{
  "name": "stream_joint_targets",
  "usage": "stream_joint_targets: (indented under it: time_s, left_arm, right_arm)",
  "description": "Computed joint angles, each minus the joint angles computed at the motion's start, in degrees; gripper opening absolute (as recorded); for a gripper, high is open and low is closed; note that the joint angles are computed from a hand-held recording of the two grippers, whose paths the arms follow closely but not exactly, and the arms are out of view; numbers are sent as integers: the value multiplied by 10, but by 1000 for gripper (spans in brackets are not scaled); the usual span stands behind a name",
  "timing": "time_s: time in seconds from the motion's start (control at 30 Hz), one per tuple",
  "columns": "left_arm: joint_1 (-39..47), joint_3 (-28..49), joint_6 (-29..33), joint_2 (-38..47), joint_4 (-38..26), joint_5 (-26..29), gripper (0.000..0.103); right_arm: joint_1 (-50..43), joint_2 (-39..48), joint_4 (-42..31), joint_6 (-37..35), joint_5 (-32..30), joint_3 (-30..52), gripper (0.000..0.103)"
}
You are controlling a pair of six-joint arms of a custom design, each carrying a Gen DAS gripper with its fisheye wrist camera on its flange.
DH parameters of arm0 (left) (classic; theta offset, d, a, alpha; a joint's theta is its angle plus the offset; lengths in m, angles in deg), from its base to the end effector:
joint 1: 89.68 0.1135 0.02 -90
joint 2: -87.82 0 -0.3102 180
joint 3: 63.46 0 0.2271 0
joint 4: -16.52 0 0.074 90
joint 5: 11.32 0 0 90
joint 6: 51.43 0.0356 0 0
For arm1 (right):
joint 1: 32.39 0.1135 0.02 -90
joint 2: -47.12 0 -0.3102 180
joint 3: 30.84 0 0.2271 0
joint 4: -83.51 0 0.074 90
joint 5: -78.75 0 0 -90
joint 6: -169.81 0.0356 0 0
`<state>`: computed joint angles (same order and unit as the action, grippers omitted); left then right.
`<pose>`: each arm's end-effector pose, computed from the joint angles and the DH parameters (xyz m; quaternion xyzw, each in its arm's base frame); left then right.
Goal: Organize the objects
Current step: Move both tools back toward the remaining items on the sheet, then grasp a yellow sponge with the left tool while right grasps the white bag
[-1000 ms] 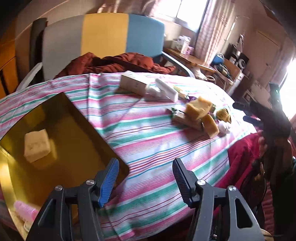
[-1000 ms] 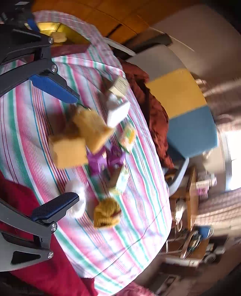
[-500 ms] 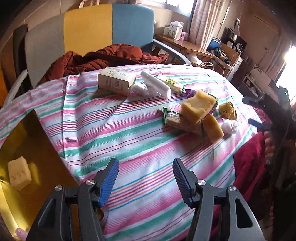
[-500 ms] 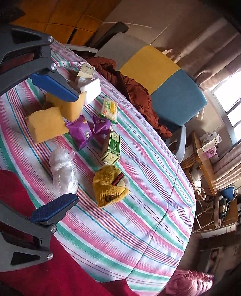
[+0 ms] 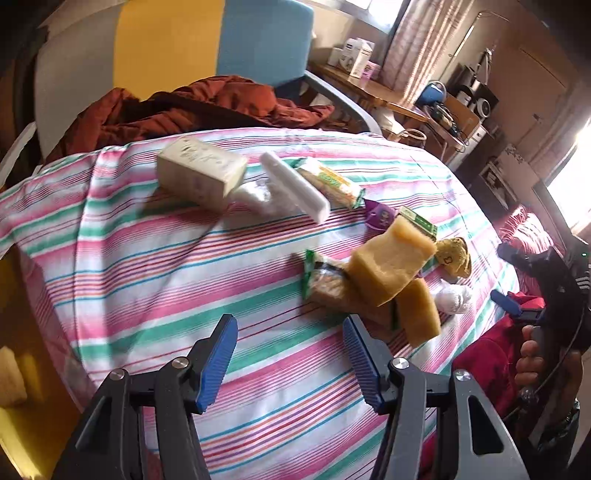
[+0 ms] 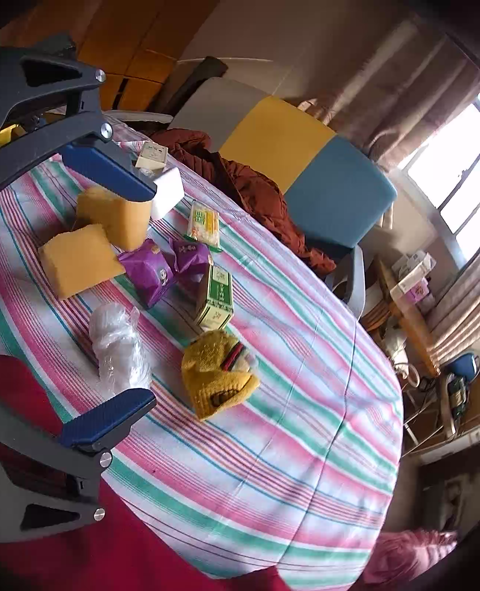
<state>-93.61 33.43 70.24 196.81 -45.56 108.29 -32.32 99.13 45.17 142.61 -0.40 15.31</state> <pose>0.3695 -0.0430 0.2582 0.3262 0.9010 -0.2138 0.1898 0.1331 -0.0065 0.2588 0.5087 0.7639 0.1277 0.3759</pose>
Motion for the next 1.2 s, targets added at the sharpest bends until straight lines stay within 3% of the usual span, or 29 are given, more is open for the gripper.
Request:
stream_joint_targets:
  time_s: [0.13,0.27,0.37,0.47,0.57,0.7,0.8,0.9,1.07,1.2]
  left_arm:
    - [-26,19,-17,7,-5,12,60]
    - [-47,31,-18,9,-13,23,59]
    - [-69,21,18,0,-11,31,59]
    - [-99,17,51,-4,-6,23,61]
    - [-133,25,65,8,1,-3,74]
    - [-167,52,57,52,1,-27,74]
    - [-177,84,37,94,-21,-20,71]
    - [-167,108,20,123,-50,9,62]
    - [-137,68,29,90,-25,45,56]
    - [-94,62,22,72,-39,85,55]
  right_arm:
    - [-64,18,12,5,-72,-15,103]
    - [-59,30,15,-2,-74,-12,103]
    - [-62,34,20,-4,-81,-14,103]
    - [-70,41,28,-8,-99,-16,103]
    - [-74,45,33,-13,-109,-17,103]
    - [-87,42,40,-15,-124,-22,103]
    - [-93,43,39,-14,-130,-24,103]
    - [-92,61,29,-16,-126,-17,103]
    - [-83,129,7,-29,-110,7,102]
    - [-63,193,-6,-55,-102,30,86]
